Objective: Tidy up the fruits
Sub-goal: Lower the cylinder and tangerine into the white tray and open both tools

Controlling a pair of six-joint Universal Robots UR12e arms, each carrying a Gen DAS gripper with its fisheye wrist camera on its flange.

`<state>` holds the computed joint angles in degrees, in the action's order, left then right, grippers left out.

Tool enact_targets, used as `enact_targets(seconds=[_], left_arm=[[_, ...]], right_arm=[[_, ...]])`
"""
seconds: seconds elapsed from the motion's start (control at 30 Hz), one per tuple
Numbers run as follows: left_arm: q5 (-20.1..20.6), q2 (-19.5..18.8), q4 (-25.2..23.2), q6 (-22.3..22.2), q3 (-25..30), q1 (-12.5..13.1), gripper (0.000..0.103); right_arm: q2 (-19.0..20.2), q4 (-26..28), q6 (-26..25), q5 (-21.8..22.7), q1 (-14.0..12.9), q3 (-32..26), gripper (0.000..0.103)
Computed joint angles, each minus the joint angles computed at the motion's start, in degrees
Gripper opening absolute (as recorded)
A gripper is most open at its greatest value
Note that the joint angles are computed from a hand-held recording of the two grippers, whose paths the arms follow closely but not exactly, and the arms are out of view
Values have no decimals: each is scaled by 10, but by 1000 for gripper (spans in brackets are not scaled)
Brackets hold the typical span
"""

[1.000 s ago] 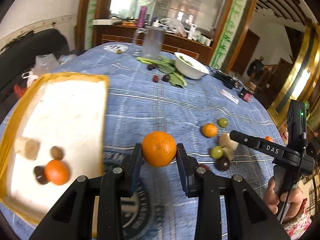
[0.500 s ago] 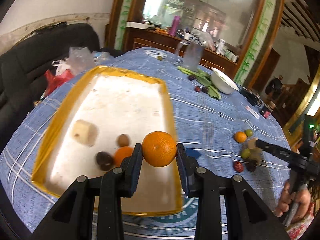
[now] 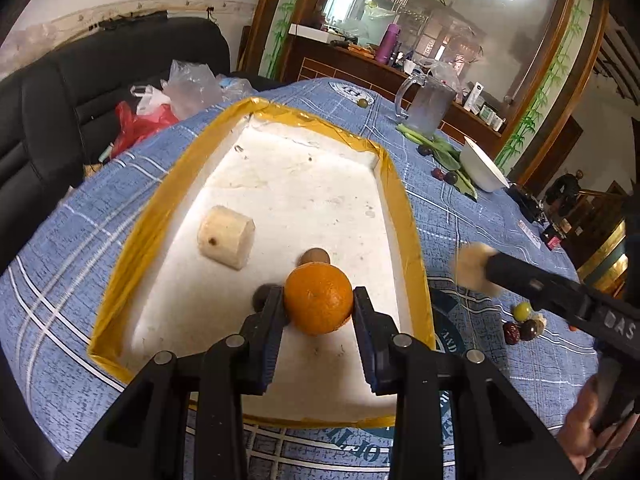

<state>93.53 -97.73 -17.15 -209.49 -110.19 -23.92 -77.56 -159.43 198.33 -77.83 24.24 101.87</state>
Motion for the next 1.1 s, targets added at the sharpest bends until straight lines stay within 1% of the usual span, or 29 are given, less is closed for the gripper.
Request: enact_targets(seconds=[0.1,0.17,0.23,0.3,0.4,0.47,0.53,0.57,0.7,0.8,0.83,0.87,0.9,0.97,1.1], left_arm=[[2,-2,2,5,1,-3,33],[-7,-2,8,5,0,-1,33],[-11,-2,13,6,-3,0,34],[-14,-2,16,6,-4,1,35],[-26,-2,22,13,-4,1,43],[-29,-2,23,18,-3,-1,52],[-30,-3,24,19,-2,-2,56],[-31,-3,25,18,-1,-3,58],[-37,3,29,5,-5,1,59],[-31,9,30,-10,-9,4,66],[-27,10,28,-17,-10,4,68],[-22,12,25,-24,-10,4,68],[-18,12,21,-26,-10,3,68],[-3,14,11,-21,-7,-3,68],[35,10,-8,-2,6,-23,70]], right_arm=[[28,19,-5,18,7,-32,37],[44,35,-4,27,10,-50,37],[56,47,-5,26,13,-64,37],[66,59,-10,13,18,-77,37],[74,66,-6,4,19,-87,38],[78,68,6,10,16,-91,39],[78,62,18,15,13,-90,45],[76,59,21,13,12,-89,49],[59,39,25,17,5,-71,49],[31,17,25,5,-4,-41,50],[24,11,29,3,-7,-33,52],[13,0,34,1,-12,-19,58],[3,-8,38,-2,-15,-5,60],[-13,-16,41,-13,-20,14,60],[-51,-35,54,-58,-30,62,60]])
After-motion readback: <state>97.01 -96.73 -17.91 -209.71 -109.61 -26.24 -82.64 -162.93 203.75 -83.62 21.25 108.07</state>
